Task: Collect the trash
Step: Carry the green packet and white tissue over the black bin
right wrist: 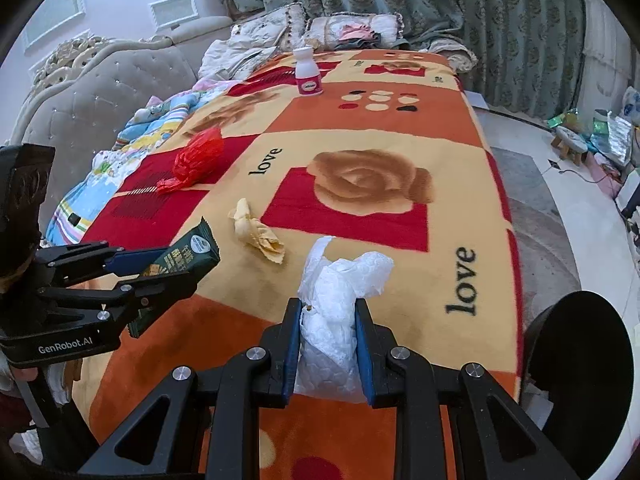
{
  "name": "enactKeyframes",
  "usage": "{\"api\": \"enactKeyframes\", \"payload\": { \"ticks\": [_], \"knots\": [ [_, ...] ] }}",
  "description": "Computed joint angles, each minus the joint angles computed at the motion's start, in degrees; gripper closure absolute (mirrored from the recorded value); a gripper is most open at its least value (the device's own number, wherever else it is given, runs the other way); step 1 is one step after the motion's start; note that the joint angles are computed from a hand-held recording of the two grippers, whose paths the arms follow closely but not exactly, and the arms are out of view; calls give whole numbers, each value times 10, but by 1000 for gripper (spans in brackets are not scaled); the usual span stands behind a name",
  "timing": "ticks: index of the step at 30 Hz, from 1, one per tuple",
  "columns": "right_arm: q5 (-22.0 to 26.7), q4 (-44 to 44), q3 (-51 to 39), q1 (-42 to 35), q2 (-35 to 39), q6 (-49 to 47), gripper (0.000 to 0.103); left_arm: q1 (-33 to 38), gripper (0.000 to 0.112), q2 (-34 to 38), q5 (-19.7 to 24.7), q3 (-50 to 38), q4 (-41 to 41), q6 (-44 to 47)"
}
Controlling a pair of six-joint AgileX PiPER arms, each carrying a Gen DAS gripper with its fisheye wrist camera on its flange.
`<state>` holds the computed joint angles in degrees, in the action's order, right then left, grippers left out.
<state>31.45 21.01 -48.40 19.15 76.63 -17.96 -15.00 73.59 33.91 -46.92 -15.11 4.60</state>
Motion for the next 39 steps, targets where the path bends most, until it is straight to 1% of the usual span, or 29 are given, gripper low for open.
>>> {"api": "enactKeyframes", "payload": {
  "ticks": [7, 15, 22, 30, 39],
  "knots": [
    [12, 0, 11, -31, -24, -15, 79, -32, 74, 18, -5, -14, -2, -18],
    [31, 46, 32, -102, -45, -85, 79, -79, 74, 37, -11, -35, 21, -60],
    [52, 71, 42, -164, -63, -133, 79, -119, 74, 69, -8, -72, 29, -85],
    [86, 105, 50, -272, -76, -211, 79, -175, 74, 124, -10, -140, 32, -110],
    [120, 139, 49, -409, -61, -310, 79, -227, 74, 210, -1, -239, 17, -119]
  ]
}}
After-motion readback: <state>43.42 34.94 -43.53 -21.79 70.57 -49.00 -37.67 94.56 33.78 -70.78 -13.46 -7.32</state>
